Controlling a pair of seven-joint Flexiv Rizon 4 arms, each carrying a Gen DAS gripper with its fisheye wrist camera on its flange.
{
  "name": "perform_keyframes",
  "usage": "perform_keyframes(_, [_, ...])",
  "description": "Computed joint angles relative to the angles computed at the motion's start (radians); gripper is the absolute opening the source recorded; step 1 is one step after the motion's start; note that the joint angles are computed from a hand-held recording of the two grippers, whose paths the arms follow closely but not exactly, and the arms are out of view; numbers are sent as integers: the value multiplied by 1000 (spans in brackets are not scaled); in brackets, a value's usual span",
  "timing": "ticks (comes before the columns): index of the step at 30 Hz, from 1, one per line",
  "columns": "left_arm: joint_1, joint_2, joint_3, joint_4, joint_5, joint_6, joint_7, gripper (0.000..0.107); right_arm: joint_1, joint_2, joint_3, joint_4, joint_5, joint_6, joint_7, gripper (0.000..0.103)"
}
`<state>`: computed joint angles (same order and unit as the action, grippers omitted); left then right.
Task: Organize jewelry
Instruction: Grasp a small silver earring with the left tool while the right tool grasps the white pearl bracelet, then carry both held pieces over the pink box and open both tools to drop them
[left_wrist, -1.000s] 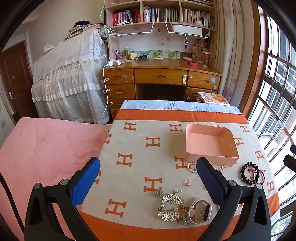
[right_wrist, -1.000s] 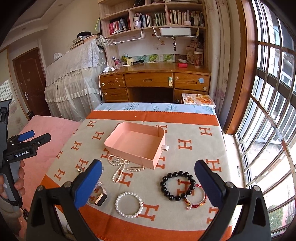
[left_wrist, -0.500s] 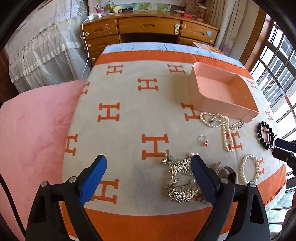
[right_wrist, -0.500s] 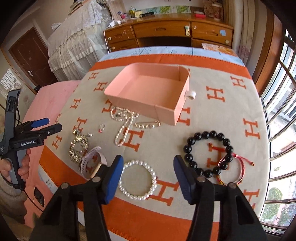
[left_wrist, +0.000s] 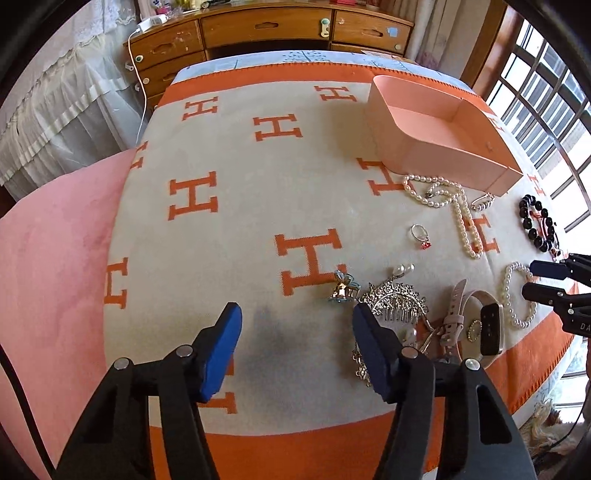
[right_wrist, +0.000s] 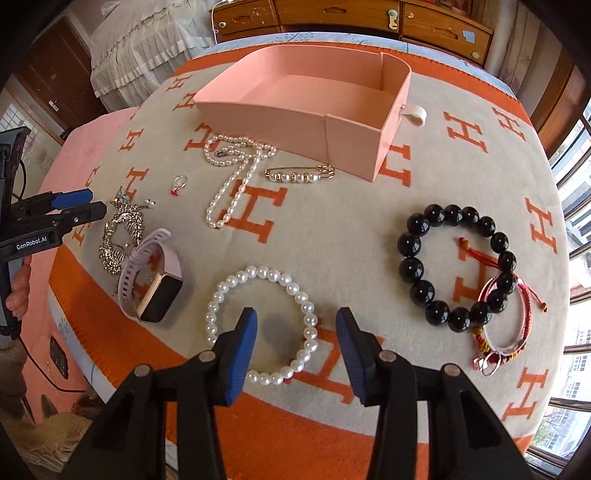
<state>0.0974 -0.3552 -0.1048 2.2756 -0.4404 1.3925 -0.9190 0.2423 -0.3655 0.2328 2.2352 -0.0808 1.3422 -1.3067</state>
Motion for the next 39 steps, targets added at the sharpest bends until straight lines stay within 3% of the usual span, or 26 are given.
perform_keyframes(4, [-12,-9,20,-20,74,-20,61,55,65,4,-74,23,-104,13,44,45])
perform_keyframes(10, [-24,-36,51,-49,209,-5,205,54,64,5,-77,31,-148,12,65,43])
perform_keyframes(14, [44,-55,-36,-53,165,12,324,54,71,4,-84,34,-162,21,92,43])
perform_keyframes(18, [56,-87,-68,-78,150,40,393,54,80,5,-91,45,-183,31,117,43])
perform_keyframes(23, [90,-101,-134,-91,102,22,472,30,96,12,-113,61,-217,43,154,35])
perform_keyframes(26, [89,-102,-142,-95,70,-2,488,17,100,12,-125,62,-234,44,174,18])
perform_keyframes(28, [78,-102,-137,-86,56,17,487,17,90,10,-120,59,-236,43,175,9])
perform_keyframes(31, [56,-91,-118,-68,43,36,452,17,62,4,-85,51,-205,46,153,8])
perform_keyframes(34, [-6,-77,-43,-70,69,29,360,17,40,2,-57,41,-170,48,131,8])
perform_keyframes(39, [-14,-16,-44,-55,52,40,275,17,47,49,-67,53,-164,99,125,8])
